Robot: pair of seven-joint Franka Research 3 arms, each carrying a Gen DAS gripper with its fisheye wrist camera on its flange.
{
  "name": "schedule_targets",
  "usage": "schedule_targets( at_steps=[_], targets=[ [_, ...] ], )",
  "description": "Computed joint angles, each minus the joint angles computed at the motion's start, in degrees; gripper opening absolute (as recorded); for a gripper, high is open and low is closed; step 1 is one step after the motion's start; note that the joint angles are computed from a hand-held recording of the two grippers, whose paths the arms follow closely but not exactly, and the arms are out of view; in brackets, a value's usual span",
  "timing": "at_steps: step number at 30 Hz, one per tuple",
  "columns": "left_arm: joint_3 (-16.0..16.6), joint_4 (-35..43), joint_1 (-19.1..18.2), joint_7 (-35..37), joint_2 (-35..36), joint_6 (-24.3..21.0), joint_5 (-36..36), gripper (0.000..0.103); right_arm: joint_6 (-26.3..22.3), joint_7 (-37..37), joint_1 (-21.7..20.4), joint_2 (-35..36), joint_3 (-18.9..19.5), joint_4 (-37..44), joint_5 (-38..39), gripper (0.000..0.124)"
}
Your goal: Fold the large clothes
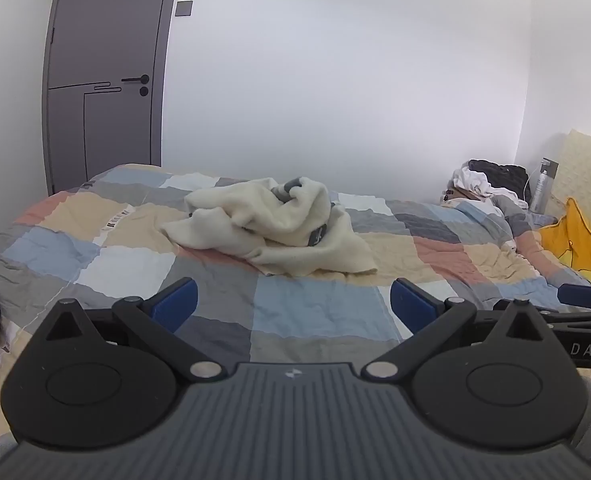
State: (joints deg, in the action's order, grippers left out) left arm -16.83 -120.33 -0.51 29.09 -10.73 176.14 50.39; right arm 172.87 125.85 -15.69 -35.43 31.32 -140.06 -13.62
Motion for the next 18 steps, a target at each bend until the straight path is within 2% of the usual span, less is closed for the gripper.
schedule_targets(
  at_steps=[8, 18],
  targets=[
    [0.80, 0.02, -1.03, 2.31, 0.24, 0.08, -2.12, 0.103, 0.35, 0.65, -0.73, 0.38, 0.54, 0.11, -0.20, 0.103],
    [0.46, 0.19, -0.58, 2.72, 0.42, -0.03, -2.38, 0.103, 0.52, 0.08, 0.03, 0.23, -0.27, -0.23, 0.23, 0.103]
  ],
)
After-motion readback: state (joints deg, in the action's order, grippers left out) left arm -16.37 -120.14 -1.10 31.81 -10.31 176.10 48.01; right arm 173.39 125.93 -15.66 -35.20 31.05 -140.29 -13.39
